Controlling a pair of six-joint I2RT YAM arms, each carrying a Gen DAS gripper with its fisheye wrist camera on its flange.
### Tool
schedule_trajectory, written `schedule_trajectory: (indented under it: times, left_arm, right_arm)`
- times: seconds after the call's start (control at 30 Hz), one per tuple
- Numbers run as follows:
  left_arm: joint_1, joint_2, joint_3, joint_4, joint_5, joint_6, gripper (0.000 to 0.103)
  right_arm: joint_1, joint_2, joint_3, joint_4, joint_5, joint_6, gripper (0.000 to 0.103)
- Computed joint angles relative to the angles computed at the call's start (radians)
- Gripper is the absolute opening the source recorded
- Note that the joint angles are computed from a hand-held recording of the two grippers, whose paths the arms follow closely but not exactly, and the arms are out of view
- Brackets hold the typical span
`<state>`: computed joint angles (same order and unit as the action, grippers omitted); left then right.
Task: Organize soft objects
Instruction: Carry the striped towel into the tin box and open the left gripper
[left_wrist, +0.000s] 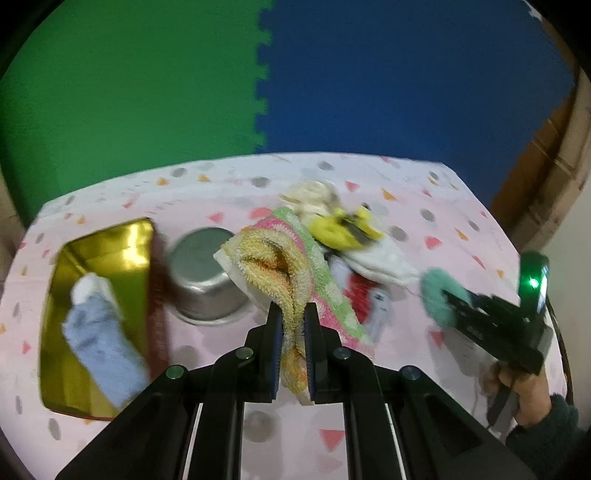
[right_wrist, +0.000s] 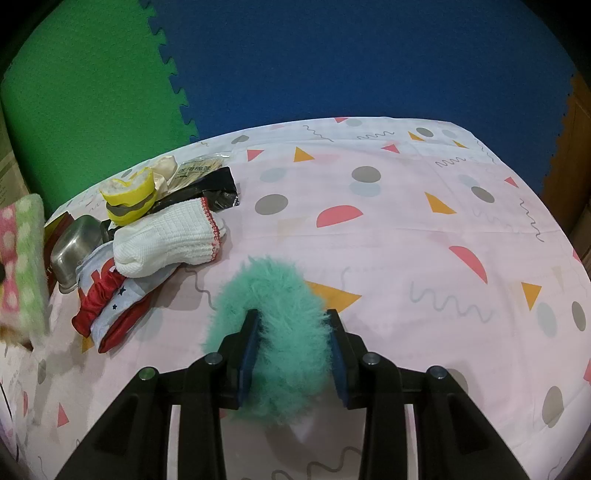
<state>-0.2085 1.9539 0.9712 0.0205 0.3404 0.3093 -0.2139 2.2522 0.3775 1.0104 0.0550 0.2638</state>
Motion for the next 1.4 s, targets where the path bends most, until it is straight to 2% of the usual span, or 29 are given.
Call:
schedule_trajectory:
  times: [0.37, 0.67, 0.93, 1.4]
  left_arm:
    - [0.185, 0.086, 0.241, -0.093, -0.033, 0.017, 0.009]
    - [0.246, 0.286, 0.484, -0.148, -0.133, 0.036, 0.009]
    - [0.248, 0.456, 0.708, -0.259, -0.145, -0.007, 0.010]
    - [0.222, 0.560, 0.810, -0.309, -0.176, -0.008, 0.014]
  right_arm:
    - [0.000, 0.001, 0.000, 0.001, -0.001, 0.000, 0.035]
    - [-0.001, 0.002, 0.000, 0.003, -0.001, -0.002, 0.035]
    - [-0.002, 0.001, -0.001, 0.003, -0.003, -0.003, 0.035]
    - [-0.005, 0.002, -0.001, 0.004, -0.004, -0.005, 0.035]
